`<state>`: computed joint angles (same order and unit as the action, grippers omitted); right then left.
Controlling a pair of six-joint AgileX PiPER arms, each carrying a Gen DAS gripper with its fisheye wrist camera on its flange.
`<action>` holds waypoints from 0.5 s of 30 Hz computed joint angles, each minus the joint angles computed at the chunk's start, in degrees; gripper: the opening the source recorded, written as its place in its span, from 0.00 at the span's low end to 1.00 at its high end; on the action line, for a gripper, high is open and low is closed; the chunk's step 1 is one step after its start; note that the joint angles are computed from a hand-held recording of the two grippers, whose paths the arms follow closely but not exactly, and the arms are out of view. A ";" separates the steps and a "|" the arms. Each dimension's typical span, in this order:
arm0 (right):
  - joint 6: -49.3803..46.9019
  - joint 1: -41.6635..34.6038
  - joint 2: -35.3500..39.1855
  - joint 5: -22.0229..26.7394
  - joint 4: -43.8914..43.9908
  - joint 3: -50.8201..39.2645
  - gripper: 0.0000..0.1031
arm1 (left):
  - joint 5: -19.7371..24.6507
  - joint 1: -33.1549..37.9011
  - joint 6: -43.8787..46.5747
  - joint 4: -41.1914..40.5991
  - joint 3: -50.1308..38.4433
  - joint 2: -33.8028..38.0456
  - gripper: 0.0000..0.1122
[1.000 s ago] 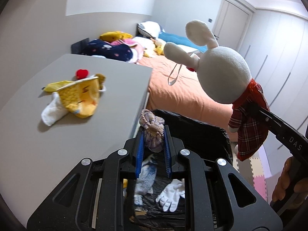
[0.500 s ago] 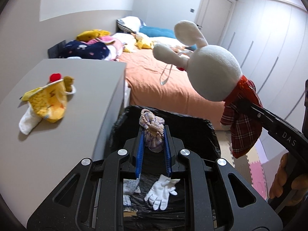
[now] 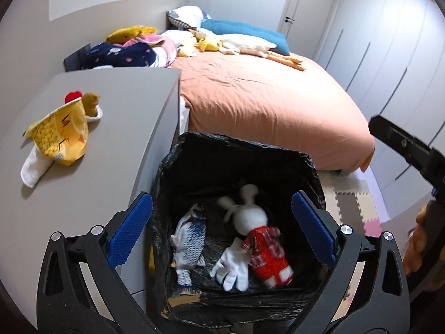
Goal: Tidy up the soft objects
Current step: 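Move both tools back over the desk toward the yellow paper cup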
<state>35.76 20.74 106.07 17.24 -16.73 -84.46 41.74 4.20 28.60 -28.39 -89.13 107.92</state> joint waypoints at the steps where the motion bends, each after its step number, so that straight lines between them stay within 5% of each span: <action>1: -1.14 -0.09 0.18 0.15 1.16 -0.34 0.74 | 0.32 0.34 -0.38 0.09 -0.62 0.53 0.86; 15: -14.01 2.10 6.70 3.07 12.98 -8.80 0.74 | 0.74 4.62 -2.22 1.96 -1.49 2.06 0.86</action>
<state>21.75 22.84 112.77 20.31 -3.75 -93.26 42.47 8.81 26.38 -26.43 -90.63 109.98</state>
